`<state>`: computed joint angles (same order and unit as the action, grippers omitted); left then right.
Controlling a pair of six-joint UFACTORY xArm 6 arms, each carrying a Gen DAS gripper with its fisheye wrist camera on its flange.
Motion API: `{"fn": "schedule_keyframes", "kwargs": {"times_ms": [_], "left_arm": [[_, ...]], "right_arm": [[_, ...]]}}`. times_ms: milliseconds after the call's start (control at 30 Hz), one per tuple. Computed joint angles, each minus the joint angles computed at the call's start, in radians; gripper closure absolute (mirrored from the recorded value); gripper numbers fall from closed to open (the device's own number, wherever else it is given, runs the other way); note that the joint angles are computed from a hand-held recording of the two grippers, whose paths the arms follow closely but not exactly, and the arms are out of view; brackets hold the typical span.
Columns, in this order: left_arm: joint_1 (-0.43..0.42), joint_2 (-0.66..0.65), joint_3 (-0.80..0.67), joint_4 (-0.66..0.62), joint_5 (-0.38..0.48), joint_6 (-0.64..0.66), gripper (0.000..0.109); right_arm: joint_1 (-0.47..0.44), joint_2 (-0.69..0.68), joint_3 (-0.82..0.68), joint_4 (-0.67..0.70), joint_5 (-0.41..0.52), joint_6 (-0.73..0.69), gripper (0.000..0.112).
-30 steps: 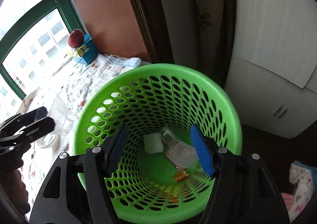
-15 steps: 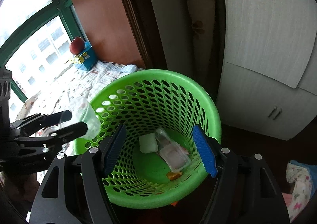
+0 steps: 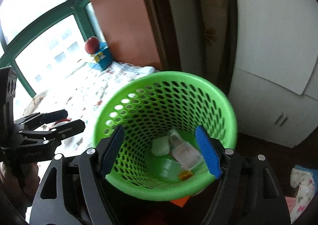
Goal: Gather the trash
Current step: 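Move both tools back over the ledge toward the round lids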
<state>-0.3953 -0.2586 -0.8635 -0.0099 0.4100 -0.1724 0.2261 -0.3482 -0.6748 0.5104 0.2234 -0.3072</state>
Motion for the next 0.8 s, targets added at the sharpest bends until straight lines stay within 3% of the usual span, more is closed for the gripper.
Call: {"fn": "schedule_keyframes", "kwargs": {"times_ms": [300,467,633,800], "left_arm": [[0.127,-0.178,0.174,0.062,-0.002,-0.066,0.020],[0.231,-0.274,0.278,-0.010,0.009,-0.003,0.018],[0.330,-0.317,0.358,-0.047,0.021,0.066,0.015],[0.382,-0.280,0.395,-0.045,0.019,0.113,0.015]], "right_arm": [[0.093,0.028,-0.037,0.071,-0.006,-0.049,0.036],[0.148,0.055,-0.065,0.109,-0.003,-0.084,0.036],[0.187,0.070,-0.085,0.136,-0.004,-0.113,0.035],[0.222,0.090,-0.100,0.123,-0.006,-0.107,0.034]]}}
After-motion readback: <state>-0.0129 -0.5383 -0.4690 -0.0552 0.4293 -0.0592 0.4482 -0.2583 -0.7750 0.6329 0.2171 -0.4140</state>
